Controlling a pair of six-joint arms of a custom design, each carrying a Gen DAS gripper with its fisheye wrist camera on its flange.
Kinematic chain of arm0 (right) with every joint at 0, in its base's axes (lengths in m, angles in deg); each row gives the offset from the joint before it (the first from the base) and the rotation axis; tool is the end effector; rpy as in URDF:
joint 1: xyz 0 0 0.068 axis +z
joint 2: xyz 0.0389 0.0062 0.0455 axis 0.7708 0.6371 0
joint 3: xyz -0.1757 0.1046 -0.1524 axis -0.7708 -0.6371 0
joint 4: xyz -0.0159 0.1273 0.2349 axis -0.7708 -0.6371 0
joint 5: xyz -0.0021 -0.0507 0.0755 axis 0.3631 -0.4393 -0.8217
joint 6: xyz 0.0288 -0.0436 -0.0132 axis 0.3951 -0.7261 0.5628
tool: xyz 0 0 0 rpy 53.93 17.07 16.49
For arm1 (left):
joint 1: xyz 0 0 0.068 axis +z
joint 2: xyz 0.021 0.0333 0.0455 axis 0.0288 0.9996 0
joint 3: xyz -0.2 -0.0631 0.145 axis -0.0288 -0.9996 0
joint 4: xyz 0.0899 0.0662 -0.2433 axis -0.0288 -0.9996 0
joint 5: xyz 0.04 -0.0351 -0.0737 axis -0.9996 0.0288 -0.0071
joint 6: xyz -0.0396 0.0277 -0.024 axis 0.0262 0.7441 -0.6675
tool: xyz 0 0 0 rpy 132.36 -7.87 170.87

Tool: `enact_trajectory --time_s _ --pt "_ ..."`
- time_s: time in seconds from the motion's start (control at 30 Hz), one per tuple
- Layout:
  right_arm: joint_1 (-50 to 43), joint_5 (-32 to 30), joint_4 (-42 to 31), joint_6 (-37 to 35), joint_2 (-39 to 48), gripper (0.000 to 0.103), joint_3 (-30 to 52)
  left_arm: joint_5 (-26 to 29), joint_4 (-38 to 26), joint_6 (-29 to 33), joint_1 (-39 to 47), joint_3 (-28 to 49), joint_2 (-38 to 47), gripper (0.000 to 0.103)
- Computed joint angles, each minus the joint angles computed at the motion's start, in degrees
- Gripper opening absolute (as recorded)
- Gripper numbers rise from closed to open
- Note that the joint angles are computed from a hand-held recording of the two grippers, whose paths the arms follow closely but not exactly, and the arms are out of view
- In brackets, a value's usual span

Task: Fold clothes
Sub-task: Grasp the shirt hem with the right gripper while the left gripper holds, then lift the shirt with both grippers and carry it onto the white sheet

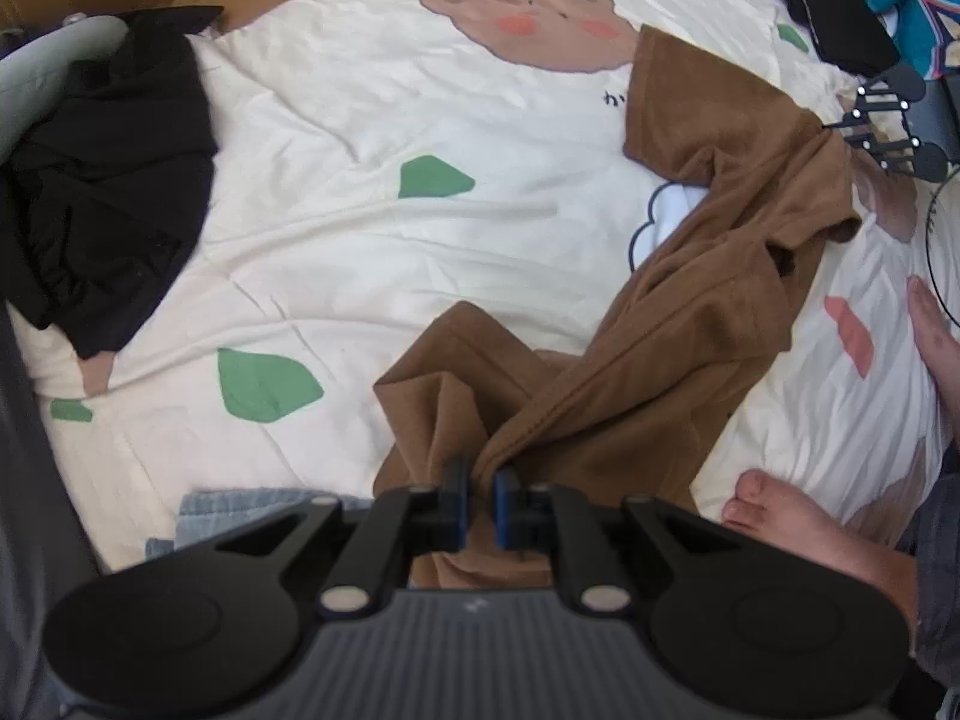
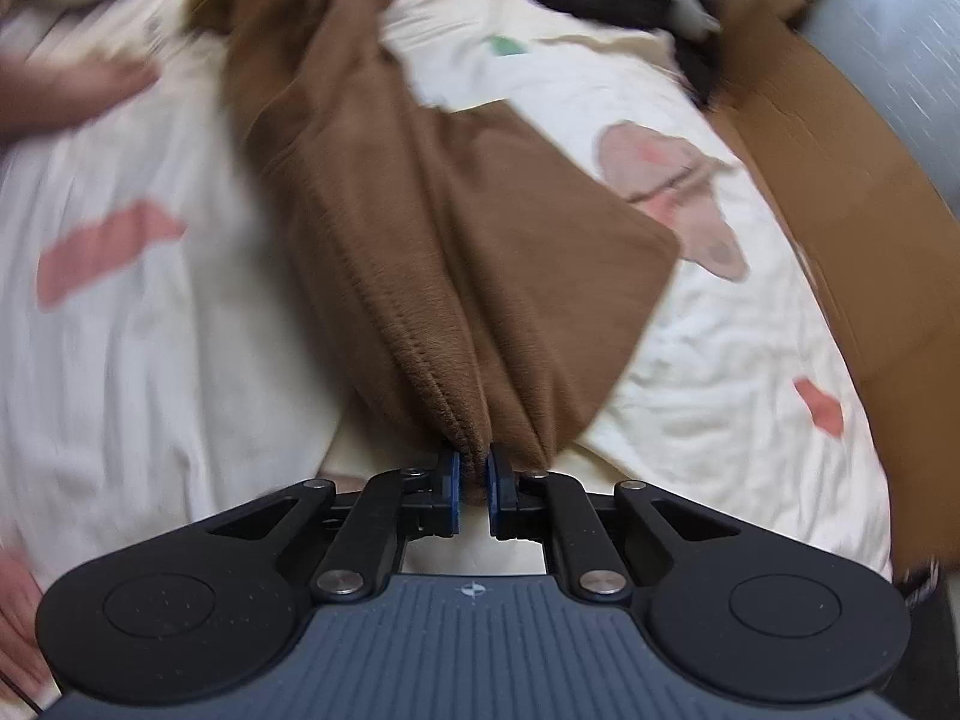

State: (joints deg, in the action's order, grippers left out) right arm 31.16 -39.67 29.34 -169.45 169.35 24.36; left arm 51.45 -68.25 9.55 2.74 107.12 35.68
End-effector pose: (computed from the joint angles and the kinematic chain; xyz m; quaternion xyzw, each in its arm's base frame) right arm 0.4036 -0.1217 0.0652 -0.6785 0.6817 0.0517 0.2688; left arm 0.2091 0.0019 0.2434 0.1710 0.9844 -0.0225 0.0363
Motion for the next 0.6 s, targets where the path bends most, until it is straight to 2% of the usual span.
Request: enact_trajectory --time_s 0.2,0.33,0.6 --pt "0.6 -0.6 -4.5 10.4 -2.9 0.005 2.1 0.0 -3.6 -6.9 -1.0 3.2 -5.8 0.009" --pt "0.0 -2.8 -11.5 16.7 -4.7 0.004 6.9 -1.5 -6.8 -12.2 -2.8 5.7 -10.0 0.008" --pt "-0.1 -6.3 -22.7 23.6 -9.1 0.003 15.8 -5.5 -14.0 -24.6 -7.5 13.5 -16.9 0.008"
